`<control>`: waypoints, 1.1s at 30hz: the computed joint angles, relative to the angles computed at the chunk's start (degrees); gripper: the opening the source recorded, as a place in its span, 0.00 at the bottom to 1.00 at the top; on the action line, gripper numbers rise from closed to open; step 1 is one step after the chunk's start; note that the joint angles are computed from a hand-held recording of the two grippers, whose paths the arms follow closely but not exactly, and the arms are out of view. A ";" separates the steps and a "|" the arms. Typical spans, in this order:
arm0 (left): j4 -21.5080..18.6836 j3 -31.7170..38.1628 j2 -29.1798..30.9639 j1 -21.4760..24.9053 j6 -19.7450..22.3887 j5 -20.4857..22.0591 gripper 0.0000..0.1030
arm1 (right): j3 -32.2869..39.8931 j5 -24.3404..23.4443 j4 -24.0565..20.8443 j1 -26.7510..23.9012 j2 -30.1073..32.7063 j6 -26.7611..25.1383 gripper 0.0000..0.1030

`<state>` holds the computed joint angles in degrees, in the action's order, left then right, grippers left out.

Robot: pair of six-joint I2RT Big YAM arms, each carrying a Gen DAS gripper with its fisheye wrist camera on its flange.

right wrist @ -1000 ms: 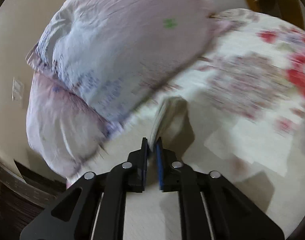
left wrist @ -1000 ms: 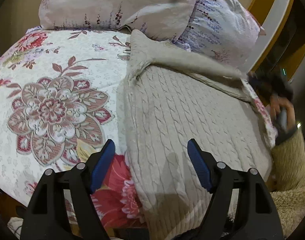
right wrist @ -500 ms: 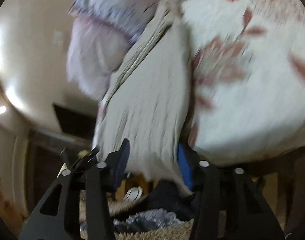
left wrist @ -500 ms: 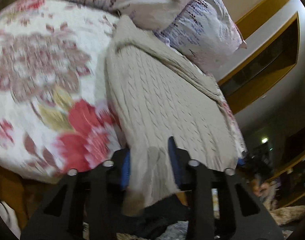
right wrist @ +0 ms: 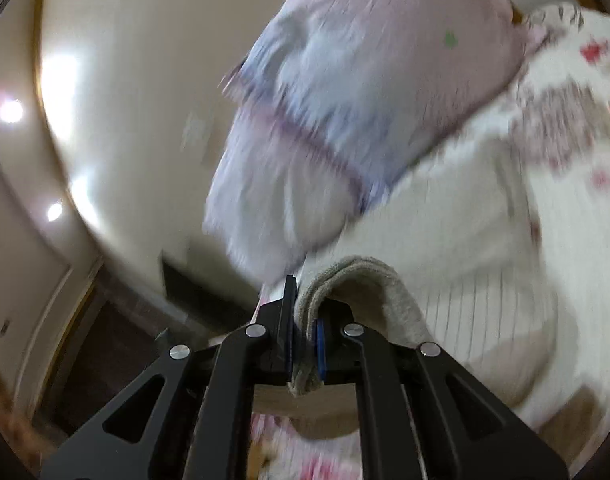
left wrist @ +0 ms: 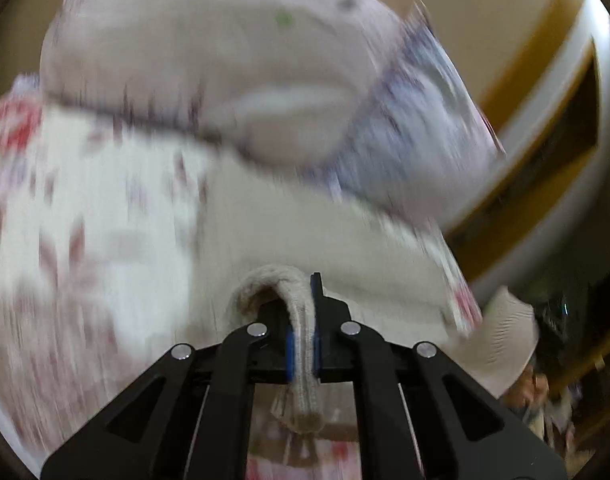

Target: Fold small clothes

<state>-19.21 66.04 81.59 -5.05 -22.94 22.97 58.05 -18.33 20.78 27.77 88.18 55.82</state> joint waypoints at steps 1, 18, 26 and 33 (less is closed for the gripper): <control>-0.07 3.93 3.15 0.30 -0.55 -0.75 0.07 | 2.55 1.43 -0.57 -0.98 2.08 0.91 0.08; -14.41 17.60 19.33 2.58 2.13 4.72 0.57 | 10.71 4.66 -4.99 -6.79 12.14 3.45 0.94; 2.44 12.50 18.81 3.74 -20.61 17.63 0.19 | 11.29 1.51 -1.70 -7.29 13.05 6.36 0.94; 20.76 21.90 24.01 -9.01 -34.15 23.36 0.18 | 9.57 8.96 -5.87 -8.09 8.81 -1.28 0.94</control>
<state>1.55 87.94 105.59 -14.06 -57.09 46.33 67.62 -9.37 14.91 19.68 96.99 54.54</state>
